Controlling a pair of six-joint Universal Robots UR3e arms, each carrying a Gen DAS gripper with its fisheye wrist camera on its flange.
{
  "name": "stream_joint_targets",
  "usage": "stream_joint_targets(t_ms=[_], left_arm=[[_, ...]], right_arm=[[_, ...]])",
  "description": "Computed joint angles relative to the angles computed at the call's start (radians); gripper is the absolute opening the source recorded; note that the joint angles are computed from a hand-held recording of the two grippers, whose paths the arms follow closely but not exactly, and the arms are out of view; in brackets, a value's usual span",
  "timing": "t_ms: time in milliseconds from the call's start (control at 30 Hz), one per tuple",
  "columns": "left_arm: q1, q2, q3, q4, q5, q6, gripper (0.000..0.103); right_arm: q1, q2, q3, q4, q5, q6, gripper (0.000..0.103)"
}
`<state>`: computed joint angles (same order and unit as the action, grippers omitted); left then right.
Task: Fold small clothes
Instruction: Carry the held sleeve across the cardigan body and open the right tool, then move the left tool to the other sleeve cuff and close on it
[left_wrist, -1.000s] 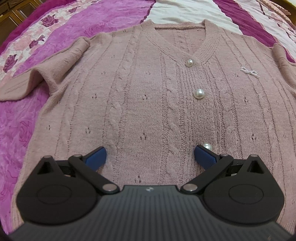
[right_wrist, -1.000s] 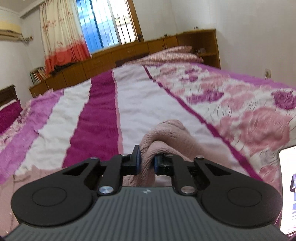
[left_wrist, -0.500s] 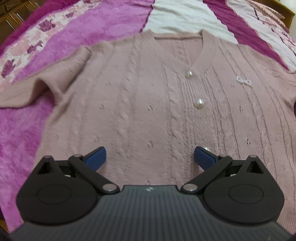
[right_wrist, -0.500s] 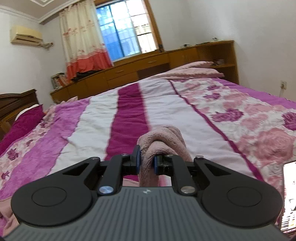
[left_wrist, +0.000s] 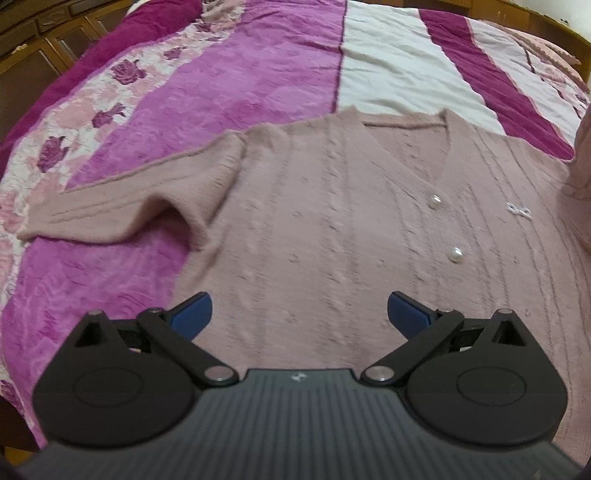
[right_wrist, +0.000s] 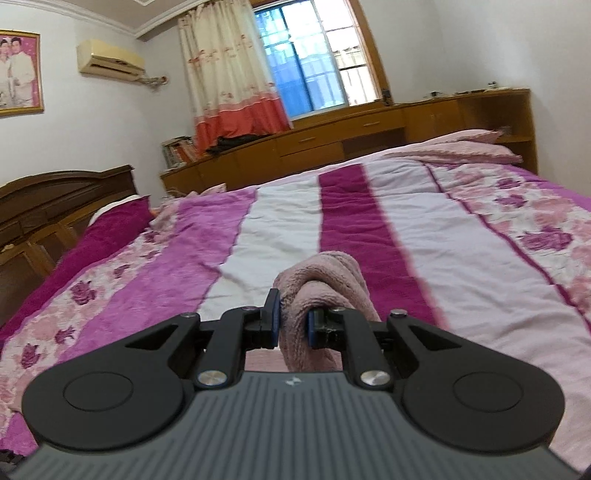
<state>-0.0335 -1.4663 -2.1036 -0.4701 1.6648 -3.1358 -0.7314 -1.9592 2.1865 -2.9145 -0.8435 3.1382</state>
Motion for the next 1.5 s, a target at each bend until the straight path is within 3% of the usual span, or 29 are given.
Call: stream_joint_targets(t_ms=[400, 600, 1000, 1267, 1367, 1433, 1500], left_arm=[[0.177, 0.053, 0.002, -0.002, -0.07, 0.106, 0.103], [0.248, 0.076, -0.036, 0.002, -0.11, 0.142, 0.103], [0.354, 0.078, -0.081, 0.014, -0.16, 0.181, 0.103], [0.361, 0.048, -0.095, 0.036, -0.165, 0.195, 0.103], [0.361, 0.035, -0.092, 0.037, -0.166, 0.192, 0.103], [0.36, 0.028, -0.091, 0.04, -0.168, 0.191, 0.103], [0.357, 0.022, -0.091, 0.043, -0.167, 0.191, 0.103]], right_arm=[[0.544, 0.32, -0.206, -0.225, -0.456, 0.237, 0.015], [0.724, 0.537, -0.325, -0.258, -0.581, 0.305, 0.015], [0.913, 0.875, -0.439, -0.315, -0.643, 0.368, 0.015], [0.941, 0.986, -0.479, -0.298, -0.637, 0.356, 0.016], [0.932, 0.996, -0.48, -0.29, -0.614, 0.346, 0.027], [0.923, 0.999, -0.481, -0.294, -0.586, 0.331, 0.039], [0.911, 0.998, -0.474, -0.304, -0.541, 0.327, 0.059]])
